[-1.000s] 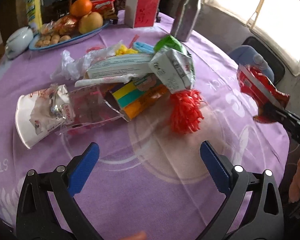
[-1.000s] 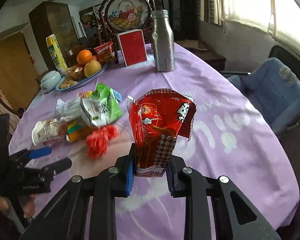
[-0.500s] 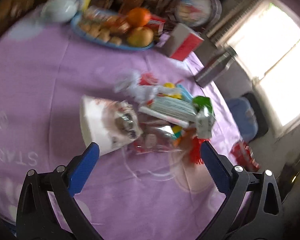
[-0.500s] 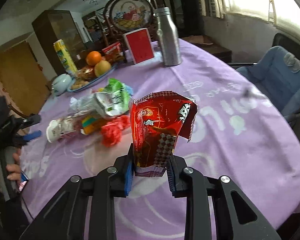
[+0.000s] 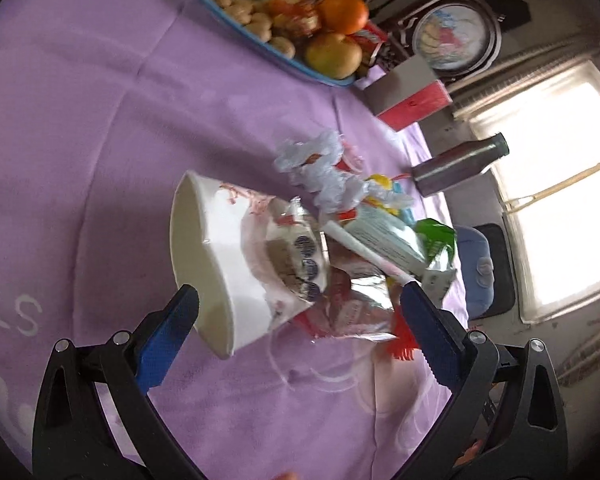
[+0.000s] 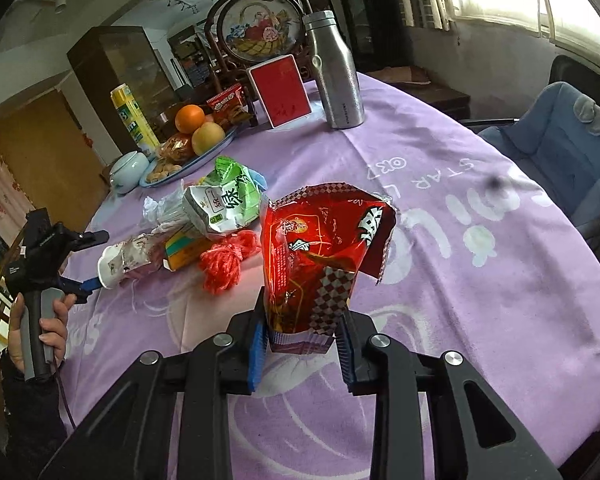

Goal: Collect trash
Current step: 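Grasp the white paper cup with the left tool while right holds the chip bag, then lift the white paper cup off the table with the left tool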

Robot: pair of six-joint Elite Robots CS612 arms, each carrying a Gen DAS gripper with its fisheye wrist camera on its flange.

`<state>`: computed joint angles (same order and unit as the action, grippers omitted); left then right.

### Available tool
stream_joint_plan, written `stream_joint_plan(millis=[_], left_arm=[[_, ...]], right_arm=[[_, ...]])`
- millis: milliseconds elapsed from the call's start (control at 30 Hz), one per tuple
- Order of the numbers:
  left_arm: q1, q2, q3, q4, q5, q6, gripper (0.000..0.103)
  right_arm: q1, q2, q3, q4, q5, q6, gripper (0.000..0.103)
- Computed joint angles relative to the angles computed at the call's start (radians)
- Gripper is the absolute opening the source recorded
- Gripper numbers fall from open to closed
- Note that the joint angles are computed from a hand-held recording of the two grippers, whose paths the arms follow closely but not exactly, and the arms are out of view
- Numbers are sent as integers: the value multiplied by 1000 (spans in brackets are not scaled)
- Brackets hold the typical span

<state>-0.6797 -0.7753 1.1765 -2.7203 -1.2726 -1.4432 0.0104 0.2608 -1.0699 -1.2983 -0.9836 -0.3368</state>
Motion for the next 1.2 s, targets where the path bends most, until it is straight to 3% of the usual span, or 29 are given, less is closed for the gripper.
stream_joint_plan(millis=[100, 167, 233, 267, 333, 367, 567, 900, 1067, 1200], left_arm=[[6, 7, -13, 27, -28, -21, 88], [7, 10, -27, 59, -28, -18, 73], [13, 20, -46, 67, -71, 20, 43], [12, 23, -55, 76, -71, 39, 39], [9, 28, -67, 83, -72, 74, 14], [7, 30, -72, 84, -72, 90, 9], [-34, 14, -84, 96, 43, 169, 9], [-139, -36, -67, 117, 297, 280, 9], [-138, -35, -84, 132, 286, 282, 9], [-140, -13, -128, 140, 306, 317, 9]], right_arm=[[2, 1, 1, 6, 7, -6, 31], [3, 1, -1, 9, 11, -14, 31], [2, 3, -4, 8, 14, -16, 31], [2, 3, -4, 8, 14, -16, 31], [2, 4, -5, 7, 10, -14, 31], [2, 4, -7, 6, 9, -12, 31], [-6, 13, -36, -1, 6, -15, 30], [-36, 45, -116, 79, 97, -66, 29], [-48, 61, -149, 83, 107, -45, 29], [-52, 72, -169, 63, 76, -35, 29]])
